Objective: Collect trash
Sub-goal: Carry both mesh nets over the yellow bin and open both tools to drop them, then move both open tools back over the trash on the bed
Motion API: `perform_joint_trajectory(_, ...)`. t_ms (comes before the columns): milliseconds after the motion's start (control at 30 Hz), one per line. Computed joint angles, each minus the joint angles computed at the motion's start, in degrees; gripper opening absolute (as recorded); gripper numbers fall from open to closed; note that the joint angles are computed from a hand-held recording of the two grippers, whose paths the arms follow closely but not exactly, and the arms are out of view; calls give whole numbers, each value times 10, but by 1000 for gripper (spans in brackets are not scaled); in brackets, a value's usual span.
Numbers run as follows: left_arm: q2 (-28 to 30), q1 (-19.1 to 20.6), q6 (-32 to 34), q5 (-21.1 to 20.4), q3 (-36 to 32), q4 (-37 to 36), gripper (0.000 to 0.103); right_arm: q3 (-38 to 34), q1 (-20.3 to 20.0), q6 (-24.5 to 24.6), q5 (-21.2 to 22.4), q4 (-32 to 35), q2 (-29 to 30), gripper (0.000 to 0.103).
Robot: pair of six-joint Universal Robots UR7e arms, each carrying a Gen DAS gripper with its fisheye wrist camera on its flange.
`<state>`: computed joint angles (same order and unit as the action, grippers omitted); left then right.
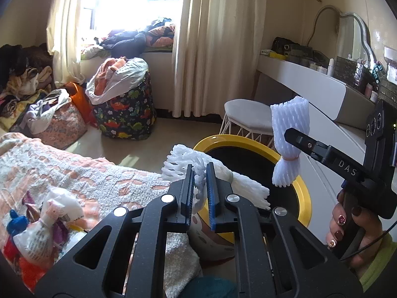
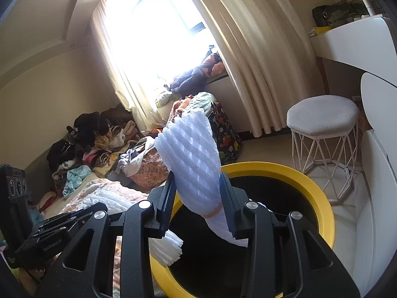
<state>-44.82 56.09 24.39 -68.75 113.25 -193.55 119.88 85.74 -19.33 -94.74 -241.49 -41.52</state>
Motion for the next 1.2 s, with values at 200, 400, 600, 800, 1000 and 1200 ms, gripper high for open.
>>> perform_joint_trajectory(200, 23, 0, 5, -1, -17, 5, 7, -14, -10, 17, -18, 6, 5, 42)
perform_joint_trajectory(400, 26, 9, -6, 1, -16, -17, 73, -18, -16, 40, -34, -2, 11, 77)
perform_joint_trajectory(600, 7, 18, -9, -6, 8, -56, 92, -27, -3, 30, -56, 1, 21, 81)
perform_joint_trajectory(800, -10, 23, -21, 0, 25, -76, 92, -34, 18, 1, -62, 2, 34, 84)
perform_joint_trajectory(1000, -29, 30, -30, 5, 39, -81, 92, -39, 37, -22, -65, 13, 42, 86)
perform_joint_trajectory(1200, -44, 36, -35, 12, 47, -90, 92, -41, 52, -20, -59, 36, 46, 87)
